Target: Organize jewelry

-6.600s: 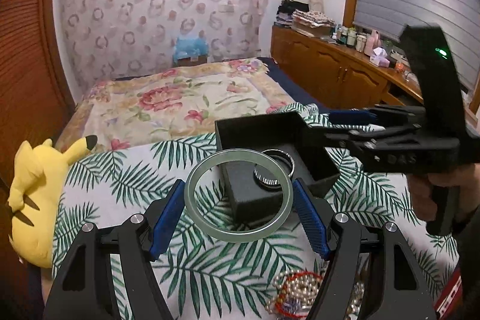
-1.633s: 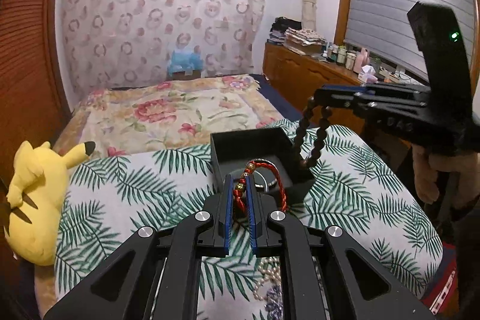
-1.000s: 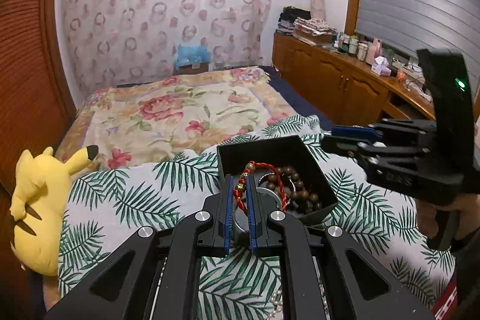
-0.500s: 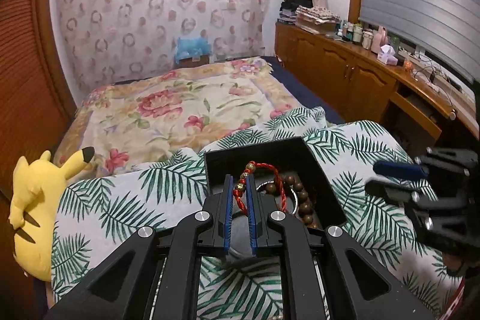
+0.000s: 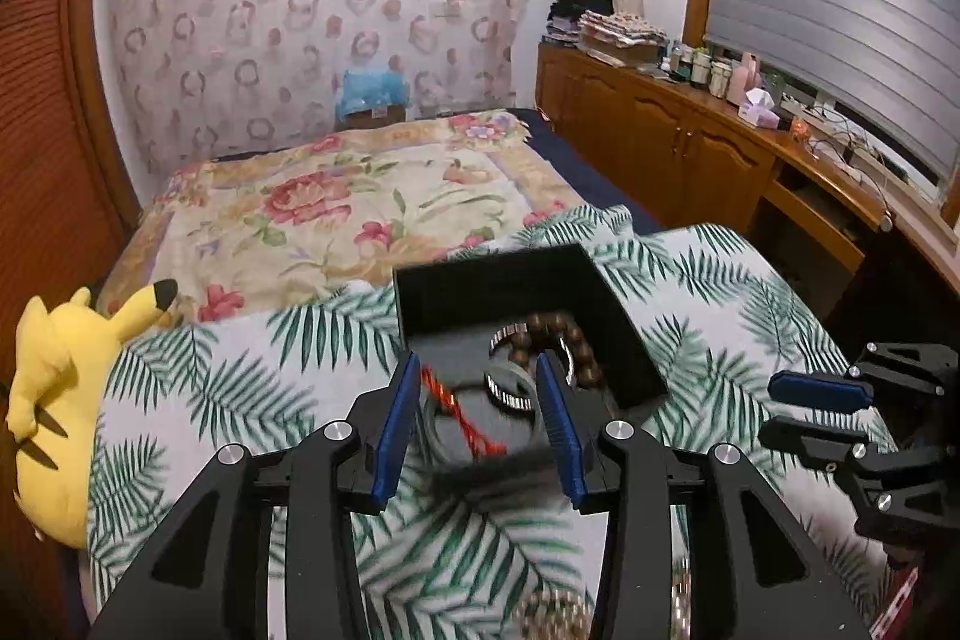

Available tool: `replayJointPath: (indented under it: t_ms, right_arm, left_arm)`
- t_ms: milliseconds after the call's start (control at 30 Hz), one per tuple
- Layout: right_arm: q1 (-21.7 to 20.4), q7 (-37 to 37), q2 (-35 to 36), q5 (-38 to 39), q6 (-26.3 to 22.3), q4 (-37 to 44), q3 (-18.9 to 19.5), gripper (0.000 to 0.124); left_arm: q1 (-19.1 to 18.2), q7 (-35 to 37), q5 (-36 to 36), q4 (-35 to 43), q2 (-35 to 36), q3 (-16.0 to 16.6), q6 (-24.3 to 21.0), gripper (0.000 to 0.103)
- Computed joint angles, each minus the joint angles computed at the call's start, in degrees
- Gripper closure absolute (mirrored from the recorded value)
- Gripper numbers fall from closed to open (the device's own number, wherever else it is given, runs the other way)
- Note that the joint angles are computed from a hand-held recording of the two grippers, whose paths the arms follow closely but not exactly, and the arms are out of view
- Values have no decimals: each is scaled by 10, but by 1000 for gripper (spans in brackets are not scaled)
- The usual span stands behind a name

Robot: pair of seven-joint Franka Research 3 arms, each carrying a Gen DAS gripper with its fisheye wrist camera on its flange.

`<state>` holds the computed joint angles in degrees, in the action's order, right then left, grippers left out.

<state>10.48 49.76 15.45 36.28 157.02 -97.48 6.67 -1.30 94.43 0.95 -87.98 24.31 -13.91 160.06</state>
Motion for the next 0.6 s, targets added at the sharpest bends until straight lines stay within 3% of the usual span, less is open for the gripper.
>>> replayJointPath:
  t_ms: [133,200,233,433,600]
  right_arm:
    - [-1,-29,-32,25,14,-50,7,96]
    - [4,-39,-48,32,25,-77,7,96]
    - [7,-46,-56,36,27,-90,6,96]
    - [22,-36,-71,14,24,-131,-7,96]
    - [25,-31,-69,-2,5,-139,-11,96]
  left_arm:
    - [23,27,-29,-77,-45,-19,24,64]
    - [35,48,-54,-118,-69,-31,43,52]
    - [39,60,-65,-135,-78,-34,52,51]
    - [49,119,-134,-217,-127,-46,79,51]
    - [39,149,-178,-255,-147,-37,84,51]
